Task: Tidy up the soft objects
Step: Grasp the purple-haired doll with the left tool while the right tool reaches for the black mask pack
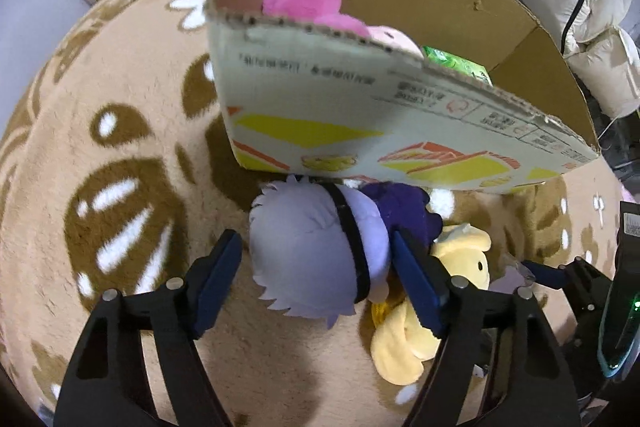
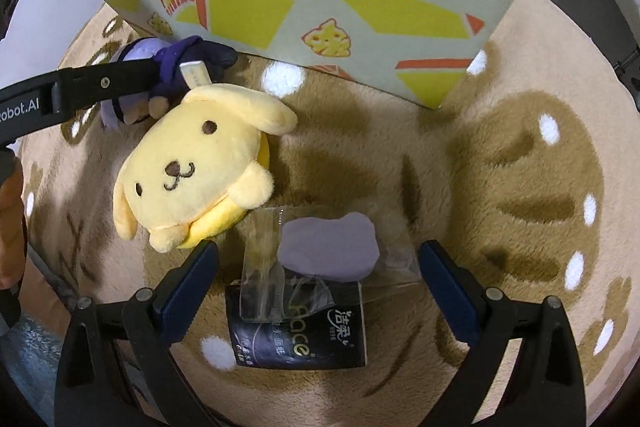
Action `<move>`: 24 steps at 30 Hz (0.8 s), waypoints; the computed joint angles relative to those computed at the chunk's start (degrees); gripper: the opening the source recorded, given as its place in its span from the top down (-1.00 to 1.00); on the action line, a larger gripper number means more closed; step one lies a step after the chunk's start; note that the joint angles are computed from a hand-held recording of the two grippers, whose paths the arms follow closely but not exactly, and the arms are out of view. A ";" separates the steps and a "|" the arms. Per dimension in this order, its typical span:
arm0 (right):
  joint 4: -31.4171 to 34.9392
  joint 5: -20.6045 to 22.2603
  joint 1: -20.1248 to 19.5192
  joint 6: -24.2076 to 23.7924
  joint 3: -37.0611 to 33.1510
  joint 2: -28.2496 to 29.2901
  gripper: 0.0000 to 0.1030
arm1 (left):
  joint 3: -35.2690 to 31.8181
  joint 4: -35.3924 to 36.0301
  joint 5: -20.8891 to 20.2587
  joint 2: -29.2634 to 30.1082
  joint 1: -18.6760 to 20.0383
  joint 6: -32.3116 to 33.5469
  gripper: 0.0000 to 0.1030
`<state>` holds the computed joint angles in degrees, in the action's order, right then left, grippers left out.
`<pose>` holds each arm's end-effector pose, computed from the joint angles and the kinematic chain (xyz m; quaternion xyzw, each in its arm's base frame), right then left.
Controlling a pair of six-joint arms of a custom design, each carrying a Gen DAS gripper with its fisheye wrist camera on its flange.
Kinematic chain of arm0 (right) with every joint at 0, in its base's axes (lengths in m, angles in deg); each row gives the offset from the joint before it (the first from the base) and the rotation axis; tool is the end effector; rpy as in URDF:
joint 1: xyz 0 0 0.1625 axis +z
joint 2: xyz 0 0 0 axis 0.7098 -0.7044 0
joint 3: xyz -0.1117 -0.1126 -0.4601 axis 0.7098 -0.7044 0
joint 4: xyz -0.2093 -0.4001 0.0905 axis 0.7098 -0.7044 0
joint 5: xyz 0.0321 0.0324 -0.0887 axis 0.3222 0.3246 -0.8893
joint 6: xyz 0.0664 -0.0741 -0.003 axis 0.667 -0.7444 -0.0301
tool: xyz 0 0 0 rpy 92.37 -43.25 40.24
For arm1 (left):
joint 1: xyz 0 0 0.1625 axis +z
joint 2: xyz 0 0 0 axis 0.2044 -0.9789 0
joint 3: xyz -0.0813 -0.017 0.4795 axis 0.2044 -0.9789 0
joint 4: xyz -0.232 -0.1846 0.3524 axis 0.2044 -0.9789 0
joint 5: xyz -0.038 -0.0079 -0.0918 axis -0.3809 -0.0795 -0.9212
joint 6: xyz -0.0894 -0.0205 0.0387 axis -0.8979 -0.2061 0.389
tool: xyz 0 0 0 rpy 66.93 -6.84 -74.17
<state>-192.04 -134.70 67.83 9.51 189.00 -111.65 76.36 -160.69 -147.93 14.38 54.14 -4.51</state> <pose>0.3164 -0.5699 -0.0010 -0.0133 -0.9366 0.1252 0.3270 -0.0974 -0.6709 0.2568 0.2219 0.9374 -0.0716 0.2587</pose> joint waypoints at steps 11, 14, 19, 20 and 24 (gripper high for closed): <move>2.45 -0.72 0.08 0.42 -1.11 0.32 -1.00 | 1.40 -1.98 -0.18 0.19 -0.07 0.83 -0.26; 2.90 -1.42 0.27 0.92 -1.13 0.42 -0.92 | 1.89 -2.83 0.54 0.09 -0.43 1.61 -0.21; 2.67 -1.97 0.28 0.60 -1.00 0.92 -0.90 | 4.03 -4.76 2.66 -1.29 -1.79 2.62 -0.20; 3.48 -2.67 0.51 0.89 -1.33 1.23 -0.82 | 4.45 -5.39 3.25 -1.63 -2.01 2.80 -0.19; 4.49 -3.99 0.89 1.82 -1.55 1.52 -0.60 | 5.65 -6.57 3.92 -3.05 -2.64 1.96 -0.19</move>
<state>-187.55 -138.69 68.72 11.33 187.46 -110.13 82.00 -167.26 -144.01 11.33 51.50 -2.55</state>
